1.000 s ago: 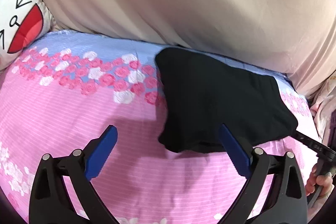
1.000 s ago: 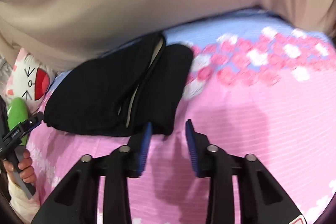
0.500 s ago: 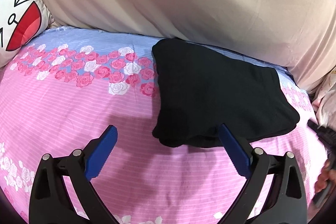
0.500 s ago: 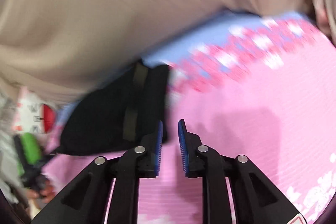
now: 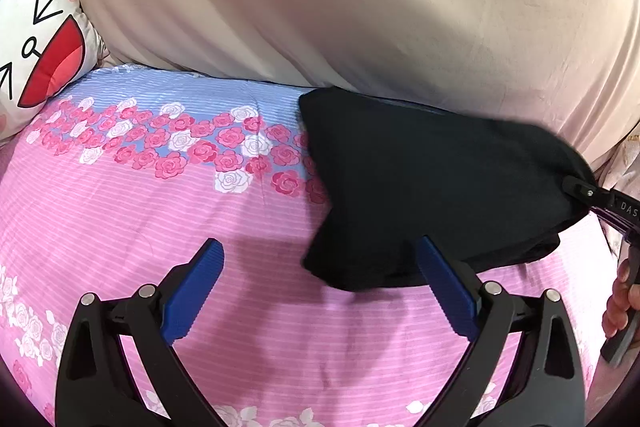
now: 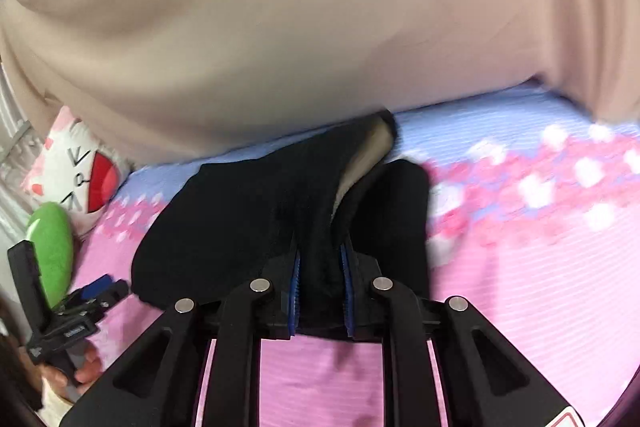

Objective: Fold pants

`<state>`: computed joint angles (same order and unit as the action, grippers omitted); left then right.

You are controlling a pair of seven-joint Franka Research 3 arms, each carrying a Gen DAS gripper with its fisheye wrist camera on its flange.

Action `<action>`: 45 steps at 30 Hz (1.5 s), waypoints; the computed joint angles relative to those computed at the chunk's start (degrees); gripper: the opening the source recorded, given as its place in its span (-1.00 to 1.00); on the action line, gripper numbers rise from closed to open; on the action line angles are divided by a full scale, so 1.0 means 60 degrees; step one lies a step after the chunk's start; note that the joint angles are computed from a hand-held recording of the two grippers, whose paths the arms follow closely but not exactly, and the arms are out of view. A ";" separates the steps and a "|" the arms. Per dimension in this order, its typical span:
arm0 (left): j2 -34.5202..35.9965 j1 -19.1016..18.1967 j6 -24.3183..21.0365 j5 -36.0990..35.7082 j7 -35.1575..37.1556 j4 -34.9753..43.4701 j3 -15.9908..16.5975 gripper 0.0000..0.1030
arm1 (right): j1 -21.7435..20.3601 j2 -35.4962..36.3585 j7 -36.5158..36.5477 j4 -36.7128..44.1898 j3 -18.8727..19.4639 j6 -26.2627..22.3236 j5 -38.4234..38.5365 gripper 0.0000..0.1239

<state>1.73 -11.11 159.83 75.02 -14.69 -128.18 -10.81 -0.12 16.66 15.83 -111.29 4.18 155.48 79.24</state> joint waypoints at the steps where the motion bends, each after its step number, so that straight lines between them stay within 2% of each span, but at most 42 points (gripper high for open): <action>1: 0.0038 -0.0005 -0.0029 -0.0004 0.0033 0.0017 -0.0002 0.85 | 0.0119 0.0328 0.0612 0.0164 -0.0146 0.0220 -0.0532 -0.75; 2: 0.0146 -0.0008 -0.0036 -0.0142 0.0223 0.0071 -0.0003 0.85 | 0.0267 0.0951 0.1241 0.0454 -0.0278 0.0539 -0.1137 -0.72; 3: 0.0244 -0.0021 -0.0050 -0.0371 0.0475 0.0110 -0.0006 0.85 | 0.0081 0.1241 0.1253 0.0537 -0.0149 0.0441 -0.1073 -0.69; 4: 0.0309 -0.0047 -0.0083 -0.0559 0.0651 0.0136 -0.0002 0.85 | -0.0439 0.1197 0.0594 0.0452 0.0305 0.0321 -0.0338 -0.68; 5: 0.0355 -0.0079 -0.0112 -0.0679 0.0758 0.0155 0.0005 0.85 | -0.0625 0.1095 0.0591 0.0355 0.0469 0.0241 -0.0274 -0.66; 7: 0.0309 -0.0141 -0.0101 -0.0719 0.0743 0.0149 0.0033 0.85 | -0.0500 0.0720 0.0676 0.0076 0.0311 0.0258 -0.0047 -0.56; 9: 0.0175 -0.0168 -0.0001 -0.0361 0.0398 0.0245 0.0061 0.85 | -0.0599 0.0028 -0.1157 -0.0358 0.0504 0.0694 0.1776 -0.57; 10: 0.0160 -0.0161 0.0035 -0.0291 0.0329 0.0333 0.0061 0.85 | -0.0595 -0.0272 -0.1740 -0.0502 0.0449 0.0527 0.2386 -0.57; 11: 0.0187 -0.0159 -0.0004 -0.0417 0.0447 0.0514 0.0046 0.85 | -0.0506 -0.0380 -0.1776 -0.0444 0.0357 0.0363 0.2446 -0.57; 12: 0.0242 -0.0167 -0.0112 -0.0625 0.0618 0.0676 0.0028 0.85 | -0.0379 -0.0476 -0.1685 -0.0412 0.0275 0.0194 0.2314 -0.57; 14: 0.0330 -0.0222 -0.0951 -0.1363 0.0926 0.1047 0.0007 0.85 | -0.0067 -0.0453 -0.1189 -0.0198 0.0139 -0.0326 0.1690 -0.57; 16: -0.0002 -0.0257 -0.1723 -0.1195 0.0048 0.0864 0.0052 0.85 | 0.0337 -0.0198 -0.0348 0.0221 0.0158 -0.0956 0.0576 -0.58; 17: -0.0284 -0.0236 -0.2123 -0.1069 -0.0425 0.0623 0.0038 0.85 | 0.0523 -0.0186 -0.0304 0.0218 0.0246 -0.1244 0.0118 -0.58; 20: -0.0808 -0.0068 -0.2945 -0.1508 -0.0351 0.0082 -0.0083 0.85 | 0.1213 -0.0003 -0.0501 0.0204 0.0565 -0.1255 -0.0778 -0.65; 21: -0.0877 -0.0004 -0.3059 -0.1702 -0.0197 -0.0021 -0.0112 0.85 | 0.1461 0.0262 -0.0300 0.0405 0.0642 -0.1210 -0.1206 -0.74; 23: -0.0998 0.0157 -0.2872 -0.1767 -0.0202 -0.0352 -0.0118 0.85 | 0.1959 0.1140 0.0456 0.1232 0.0617 -0.1004 -0.2202 -0.83; 24: -0.0937 0.0222 -0.2745 -0.1941 0.0013 -0.0404 -0.0109 0.85 | 0.2550 0.1793 0.1085 0.1863 0.0266 -0.0475 -0.2888 -0.92; 25: -0.0840 0.0273 -0.2637 -0.2045 0.0164 -0.0384 -0.0110 0.85 | 0.2807 0.2452 0.2023 0.2472 0.0181 0.0111 -0.3900 -1.00; 26: -0.0776 0.0317 -0.2432 -0.2098 0.0266 -0.0417 -0.0098 0.85 | 0.2731 0.3158 0.2637 0.3216 0.0273 0.0164 -0.4242 -1.00; 27: -0.0672 0.0365 -0.2014 -0.2145 0.0429 -0.0450 -0.0063 0.85 | 0.2321 0.3534 0.2741 0.3789 0.0620 -0.0315 -0.3914 -1.00; 28: -0.0567 0.0396 -0.1615 -0.2187 0.0649 -0.0442 -0.0040 0.85 | 0.2154 0.3647 0.3454 0.4102 0.0634 -0.0957 -0.4088 -1.00; 29: -0.0370 0.0440 -0.0906 -0.2331 0.1153 -0.0427 0.0018 0.85 | 0.1975 0.3640 0.3831 0.4202 0.0732 -0.1263 -0.4128 -1.00; 30: -0.0227 0.0504 -0.0303 -0.2301 0.1412 -0.0457 0.0090 0.85 | 0.1687 0.3432 0.3756 0.3981 0.0976 -0.1359 -0.3950 -1.00; 31: -0.0058 0.0501 0.0012 -0.2231 0.1544 -0.0391 0.0101 0.85 | 0.1465 0.3074 0.3336 0.3509 0.1217 -0.0978 -0.3738 -1.00; 33: 0.0441 0.0367 0.0118 -0.2198 0.1891 -0.0023 0.0095 0.85 | 0.1058 0.2469 0.2652 0.2741 0.1533 -0.0348 -0.3352 -0.92; 36: 0.0926 0.0182 0.0235 -0.2966 0.3382 0.0314 0.0107 0.84 | 0.0473 0.1568 0.1736 0.1669 0.1652 -0.0029 -0.2439 -0.82; 37: 0.1053 0.0053 0.0159 -0.2883 0.3514 0.0433 0.0163 0.76 | 0.0402 0.1062 0.1044 0.1054 0.1459 0.0158 -0.1798 -0.63; 38: 0.1161 -0.0055 0.0106 -0.2780 0.3605 0.0538 0.0232 0.45 | 0.0109 0.0836 0.0620 0.0771 0.1521 0.0313 -0.1522 -0.48; 39: 0.1349 -0.0047 0.0410 -0.2853 0.3910 0.0649 0.0289 0.26 | 0.0032 0.0631 0.0210 0.0565 0.1369 0.0526 -0.1166 -0.11; 40: 0.1431 -0.0062 0.0665 -0.2920 0.3982 0.0703 0.0375 0.06 | -0.0046 0.0343 -0.0471 0.0127 0.1256 0.1165 -0.0448 0.07; 41: 0.1486 -0.0090 0.0947 -0.2898 0.3964 0.0748 0.0528 -0.31 | 0.0007 0.0272 -0.0651 0.0008 0.1089 0.1606 -0.0134 0.09; 42: 0.1652 0.0191 0.1535 -0.3545 0.4616 0.0824 0.0348 -0.52 | 0.0012 0.0251 -0.0736 -0.0115 0.0882 0.1901 0.0127 0.10; 43: 0.1687 0.0139 0.1590 -0.3971 0.4945 0.0885 0.0409 -0.58 | 0.0013 0.0298 -0.0533 -0.0132 0.0684 0.1881 0.0151 0.14; 45: 0.1804 -0.0168 0.1392 -0.4003 0.4893 0.1208 0.0644 -0.66 | -0.0074 0.0734 0.1311 0.0149 0.0159 0.1239 -0.0654 0.18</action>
<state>12.55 -12.11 168.18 51.01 14.67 -120.93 -6.94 -0.57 21.07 23.70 -110.39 5.13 162.91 75.31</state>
